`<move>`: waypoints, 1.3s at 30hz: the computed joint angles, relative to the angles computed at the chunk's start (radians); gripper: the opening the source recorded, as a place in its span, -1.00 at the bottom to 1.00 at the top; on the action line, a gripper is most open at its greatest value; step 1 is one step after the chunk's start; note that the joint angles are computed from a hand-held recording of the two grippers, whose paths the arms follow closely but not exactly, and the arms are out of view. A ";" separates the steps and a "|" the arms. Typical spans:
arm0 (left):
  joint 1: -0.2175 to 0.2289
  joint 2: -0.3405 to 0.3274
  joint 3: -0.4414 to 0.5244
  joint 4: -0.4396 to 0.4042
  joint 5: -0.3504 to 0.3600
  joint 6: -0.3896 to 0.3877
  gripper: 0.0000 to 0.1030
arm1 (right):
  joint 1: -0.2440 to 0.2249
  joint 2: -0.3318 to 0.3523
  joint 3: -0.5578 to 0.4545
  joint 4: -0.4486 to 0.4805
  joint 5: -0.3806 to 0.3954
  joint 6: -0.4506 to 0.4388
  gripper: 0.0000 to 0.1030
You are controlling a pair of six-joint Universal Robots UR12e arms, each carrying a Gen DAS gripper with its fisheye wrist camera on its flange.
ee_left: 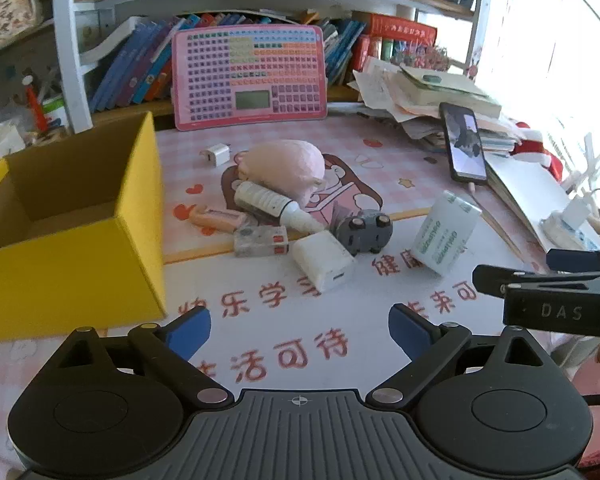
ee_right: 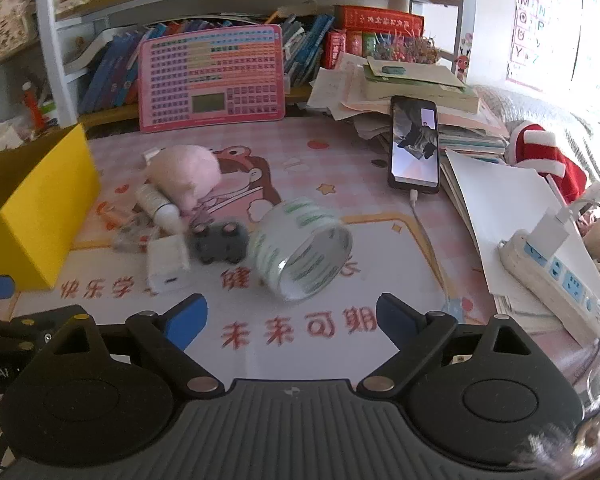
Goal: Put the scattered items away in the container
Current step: 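Grasp the white charger with the left tool while the right tool grasps the tape roll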
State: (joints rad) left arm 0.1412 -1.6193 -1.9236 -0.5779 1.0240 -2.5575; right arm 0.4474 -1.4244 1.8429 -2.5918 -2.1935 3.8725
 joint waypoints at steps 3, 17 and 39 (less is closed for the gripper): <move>-0.029 -0.021 0.020 0.010 0.038 -0.021 0.82 | -0.034 -0.003 0.010 -0.023 0.041 -0.020 0.81; -0.130 -0.125 0.112 -0.012 0.174 -0.087 0.64 | -0.154 0.010 0.029 -0.085 0.247 -0.110 0.85; -0.182 -0.199 0.194 -0.109 0.269 -0.130 0.22 | -0.233 0.043 0.024 -0.128 0.460 -0.200 0.76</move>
